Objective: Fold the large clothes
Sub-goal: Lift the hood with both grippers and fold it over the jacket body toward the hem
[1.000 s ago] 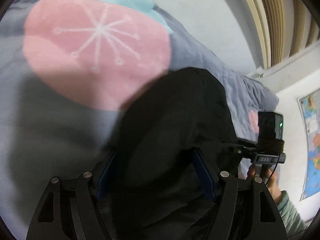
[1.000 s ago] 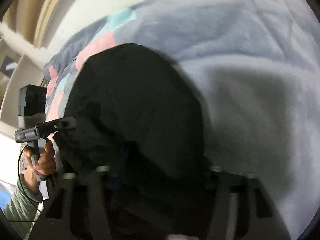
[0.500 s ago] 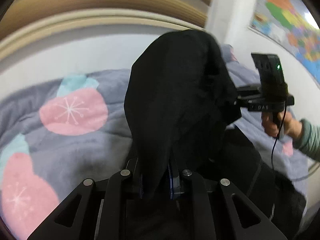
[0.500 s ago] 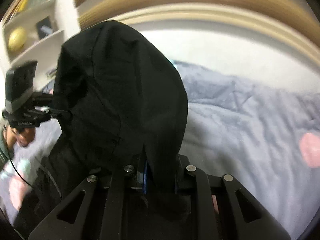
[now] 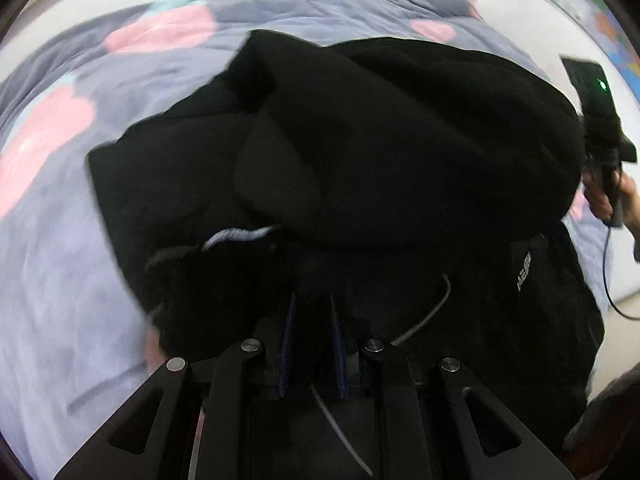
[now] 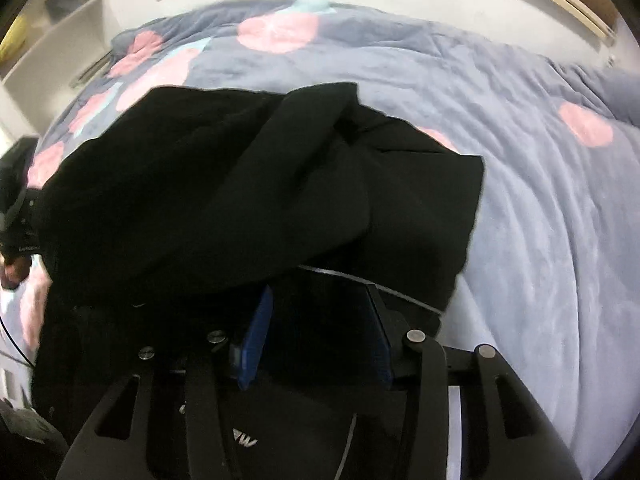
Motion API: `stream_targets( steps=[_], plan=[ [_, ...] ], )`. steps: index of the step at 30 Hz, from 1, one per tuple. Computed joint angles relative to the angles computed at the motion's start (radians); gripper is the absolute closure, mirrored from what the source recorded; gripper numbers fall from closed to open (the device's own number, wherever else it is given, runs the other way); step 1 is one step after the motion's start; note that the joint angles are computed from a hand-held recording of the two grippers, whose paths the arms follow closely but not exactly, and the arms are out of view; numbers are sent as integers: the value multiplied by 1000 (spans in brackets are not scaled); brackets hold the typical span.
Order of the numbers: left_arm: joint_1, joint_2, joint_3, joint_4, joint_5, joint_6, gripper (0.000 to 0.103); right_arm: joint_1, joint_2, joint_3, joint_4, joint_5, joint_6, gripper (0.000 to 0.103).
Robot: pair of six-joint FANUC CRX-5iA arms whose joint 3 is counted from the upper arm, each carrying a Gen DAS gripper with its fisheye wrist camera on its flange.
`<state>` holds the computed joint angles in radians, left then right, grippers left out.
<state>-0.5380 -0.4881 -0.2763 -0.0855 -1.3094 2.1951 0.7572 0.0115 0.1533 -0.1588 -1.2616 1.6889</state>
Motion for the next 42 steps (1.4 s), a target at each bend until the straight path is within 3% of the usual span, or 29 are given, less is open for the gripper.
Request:
stream_targets(
  steps=[4,8,12,14,19,23,26,33,35,36,37,40,42],
  plan=[
    [-41,1,127,-118,-57,88,85,-8,9,94,0,-1,-41,52],
    [2,38,244,-149,-7,59,85,8,58,232,-36,-8,-106,52],
    [90,90,248,-21,75,-4,84,28,159,355,-99,-101,-168,52],
    [117,120,209,63,131,-46,84,48,190,348,-94,-135,-194,52],
    [98,177,96,162,139,-14,84,86,161,155,-78,-145,-188,52],
    [74,152,-53,200,231,61,84,99,124,-6,-60,-46,-188,52],
    [114,97,-129,258,306,67,84,104,116,-7,-49,-43,-207,52],
    [28,59,-22,154,250,128,82,52,8,13,-144,-85,-190,51],
    [0,33,-24,157,290,144,75,62,-21,0,-144,-81,-187,51],
    [-10,31,-23,151,298,157,67,73,-26,-9,-141,-84,-186,51],
    [-24,41,-17,138,293,176,62,86,-24,-21,-130,-81,-186,51],
    [-23,92,-26,147,249,185,62,123,20,-51,-61,-88,-217,51],
    [0,93,-86,186,290,174,62,117,54,-52,-78,-78,-233,51]
  ],
)
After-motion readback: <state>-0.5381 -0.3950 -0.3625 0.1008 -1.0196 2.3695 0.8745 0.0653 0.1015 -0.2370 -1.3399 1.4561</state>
